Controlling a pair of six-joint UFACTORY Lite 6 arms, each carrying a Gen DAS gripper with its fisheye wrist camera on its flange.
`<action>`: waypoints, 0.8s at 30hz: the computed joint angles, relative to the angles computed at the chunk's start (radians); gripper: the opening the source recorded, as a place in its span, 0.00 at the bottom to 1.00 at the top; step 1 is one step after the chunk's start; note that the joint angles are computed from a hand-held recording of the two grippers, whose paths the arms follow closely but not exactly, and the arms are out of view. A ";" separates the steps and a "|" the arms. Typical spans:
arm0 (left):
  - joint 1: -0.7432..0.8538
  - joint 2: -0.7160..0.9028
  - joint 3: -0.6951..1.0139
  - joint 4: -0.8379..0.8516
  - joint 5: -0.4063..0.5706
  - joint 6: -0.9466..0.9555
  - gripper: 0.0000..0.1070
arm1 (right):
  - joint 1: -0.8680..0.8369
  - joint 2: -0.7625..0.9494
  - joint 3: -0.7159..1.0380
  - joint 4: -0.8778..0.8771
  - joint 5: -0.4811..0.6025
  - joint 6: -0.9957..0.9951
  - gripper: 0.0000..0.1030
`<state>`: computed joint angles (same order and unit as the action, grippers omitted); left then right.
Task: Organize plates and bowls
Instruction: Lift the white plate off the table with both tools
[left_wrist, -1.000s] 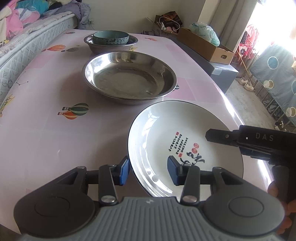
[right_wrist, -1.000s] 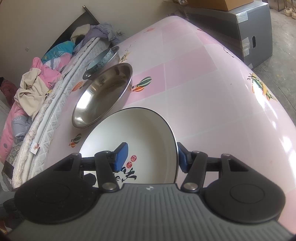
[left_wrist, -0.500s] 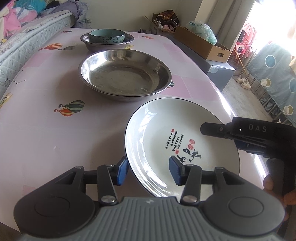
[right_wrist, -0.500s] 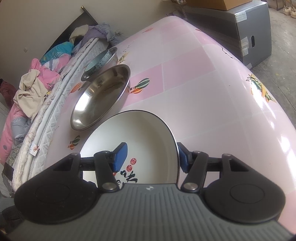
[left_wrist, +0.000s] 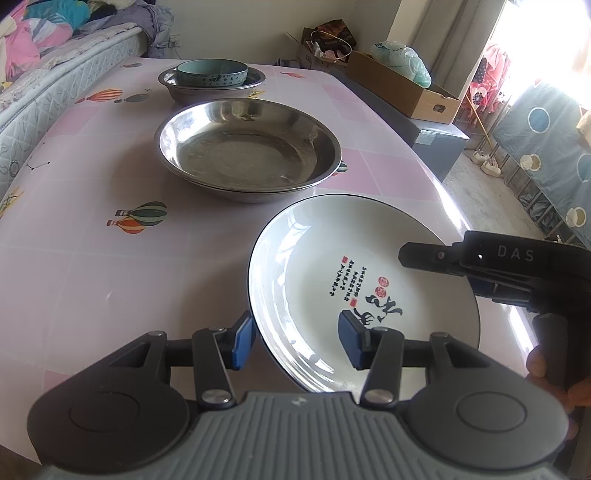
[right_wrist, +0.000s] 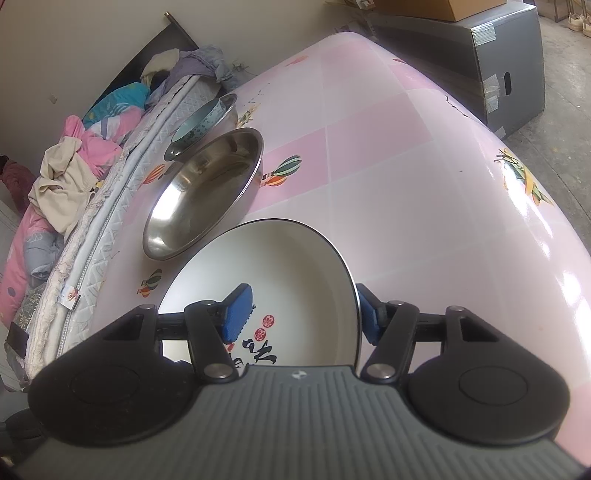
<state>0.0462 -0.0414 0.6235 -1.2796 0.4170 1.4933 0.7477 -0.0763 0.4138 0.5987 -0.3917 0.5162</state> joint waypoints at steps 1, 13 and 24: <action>0.003 0.002 0.001 -0.006 0.002 0.011 0.46 | 0.003 -0.002 -0.003 0.002 -0.002 -0.001 0.58; -0.040 0.065 0.028 -0.142 -0.058 0.164 0.46 | 0.038 -0.048 -0.058 0.129 -0.031 -0.121 0.53; -0.065 0.125 0.064 -0.275 -0.091 0.279 0.45 | 0.108 -0.039 -0.075 0.269 -0.088 -0.242 0.35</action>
<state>-0.0188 0.0832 0.6876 -1.5550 0.3264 1.7724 0.8559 -0.1153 0.3389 0.8679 -0.4801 0.2743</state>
